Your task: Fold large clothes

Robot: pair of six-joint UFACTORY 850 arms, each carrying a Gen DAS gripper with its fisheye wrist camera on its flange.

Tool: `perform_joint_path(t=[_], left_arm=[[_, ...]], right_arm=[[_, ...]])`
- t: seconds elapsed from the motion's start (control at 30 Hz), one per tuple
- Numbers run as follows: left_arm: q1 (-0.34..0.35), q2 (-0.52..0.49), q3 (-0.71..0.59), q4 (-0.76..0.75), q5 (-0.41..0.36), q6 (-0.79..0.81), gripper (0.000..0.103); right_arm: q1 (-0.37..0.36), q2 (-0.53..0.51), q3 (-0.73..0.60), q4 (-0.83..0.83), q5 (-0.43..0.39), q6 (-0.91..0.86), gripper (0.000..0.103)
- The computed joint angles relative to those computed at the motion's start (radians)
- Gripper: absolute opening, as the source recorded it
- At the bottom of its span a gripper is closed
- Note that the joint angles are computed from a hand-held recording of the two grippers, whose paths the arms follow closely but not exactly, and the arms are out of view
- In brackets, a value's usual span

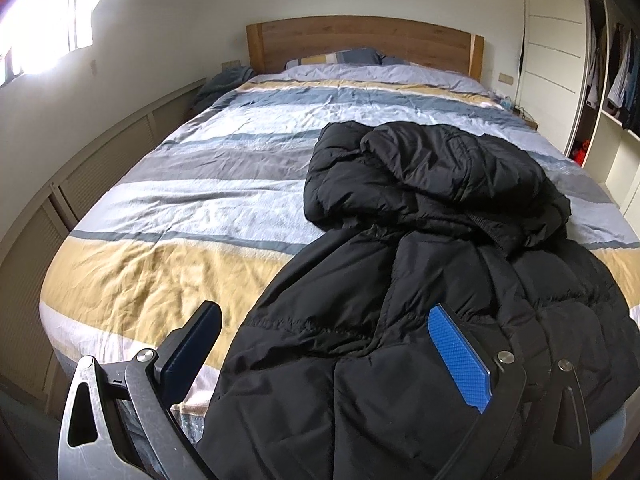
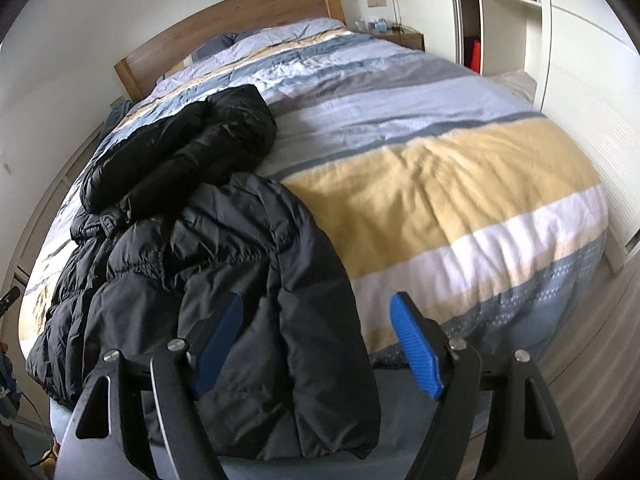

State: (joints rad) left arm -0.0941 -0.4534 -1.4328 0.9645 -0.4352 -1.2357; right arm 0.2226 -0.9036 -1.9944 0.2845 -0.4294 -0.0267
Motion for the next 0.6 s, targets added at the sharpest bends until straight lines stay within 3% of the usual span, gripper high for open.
perform_joint_path(t=[0.6], left_arm=[[0.023,-0.031,0.016,-0.143,-0.032,0.114,0.102]], right_arm=[[-0.015,-0.063,-0.031,0.074,-0.067,-0.049,0.075]])
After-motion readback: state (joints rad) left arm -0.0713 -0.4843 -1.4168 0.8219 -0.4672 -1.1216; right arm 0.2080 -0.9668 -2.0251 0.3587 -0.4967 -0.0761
